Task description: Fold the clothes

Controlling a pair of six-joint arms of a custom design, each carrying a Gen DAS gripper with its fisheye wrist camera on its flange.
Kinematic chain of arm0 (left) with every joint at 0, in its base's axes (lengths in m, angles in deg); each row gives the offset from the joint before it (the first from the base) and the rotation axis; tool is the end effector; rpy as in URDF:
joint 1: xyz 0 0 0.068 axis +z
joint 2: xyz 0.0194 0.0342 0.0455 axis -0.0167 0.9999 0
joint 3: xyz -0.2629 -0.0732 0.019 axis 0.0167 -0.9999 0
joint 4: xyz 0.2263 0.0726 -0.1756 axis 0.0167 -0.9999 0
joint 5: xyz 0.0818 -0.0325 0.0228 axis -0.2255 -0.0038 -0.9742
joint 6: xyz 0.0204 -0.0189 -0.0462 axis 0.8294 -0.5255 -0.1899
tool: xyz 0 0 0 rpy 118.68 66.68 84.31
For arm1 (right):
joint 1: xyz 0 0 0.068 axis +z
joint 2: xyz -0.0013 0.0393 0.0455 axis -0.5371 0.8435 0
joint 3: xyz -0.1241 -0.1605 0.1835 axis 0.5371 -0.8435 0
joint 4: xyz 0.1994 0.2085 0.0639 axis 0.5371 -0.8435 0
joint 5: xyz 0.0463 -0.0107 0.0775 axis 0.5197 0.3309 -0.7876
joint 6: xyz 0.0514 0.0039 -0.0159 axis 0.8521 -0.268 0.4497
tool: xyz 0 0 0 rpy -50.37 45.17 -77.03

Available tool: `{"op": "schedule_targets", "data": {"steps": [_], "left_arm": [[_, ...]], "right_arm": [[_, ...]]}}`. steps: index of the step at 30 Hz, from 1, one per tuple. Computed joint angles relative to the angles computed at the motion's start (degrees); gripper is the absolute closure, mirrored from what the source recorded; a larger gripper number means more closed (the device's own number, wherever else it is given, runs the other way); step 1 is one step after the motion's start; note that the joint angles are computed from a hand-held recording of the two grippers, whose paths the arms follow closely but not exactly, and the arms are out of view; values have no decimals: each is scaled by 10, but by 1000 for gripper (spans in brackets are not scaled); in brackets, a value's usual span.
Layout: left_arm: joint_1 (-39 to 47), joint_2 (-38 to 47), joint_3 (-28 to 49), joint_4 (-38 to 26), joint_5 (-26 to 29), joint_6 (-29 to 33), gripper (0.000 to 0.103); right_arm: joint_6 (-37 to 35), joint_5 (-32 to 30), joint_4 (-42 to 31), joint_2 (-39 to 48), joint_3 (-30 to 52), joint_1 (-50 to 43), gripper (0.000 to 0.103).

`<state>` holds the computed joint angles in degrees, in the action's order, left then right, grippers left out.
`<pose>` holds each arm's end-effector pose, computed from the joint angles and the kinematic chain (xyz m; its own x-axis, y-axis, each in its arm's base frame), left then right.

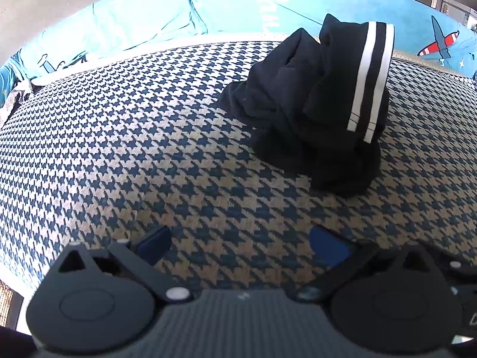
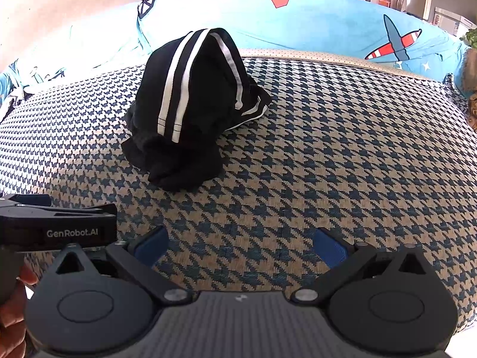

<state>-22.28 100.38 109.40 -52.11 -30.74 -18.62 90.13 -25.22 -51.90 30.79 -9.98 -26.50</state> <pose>0.3718 -0.1464 0.1411 -0.7025 0.4460 -0.5546 0.4995 0.8641 0.0621 0.2660 0.0169 0.1463 -0.7053 0.3236 -0.6307 0.4078 0.9130 0.0124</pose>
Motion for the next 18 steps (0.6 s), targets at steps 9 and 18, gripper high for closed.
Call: {"op": "schedule_targets", "data": {"steps": [9, 18], "left_arm": [[-2, 0, -1, 2, -4, -3, 0], [-3, 0, -2, 3, -5, -4, 0]], "right_arm": [[3, -1, -1, -2, -1, 0, 0], [4, -2, -4, -2, 0, 0, 0]]}}
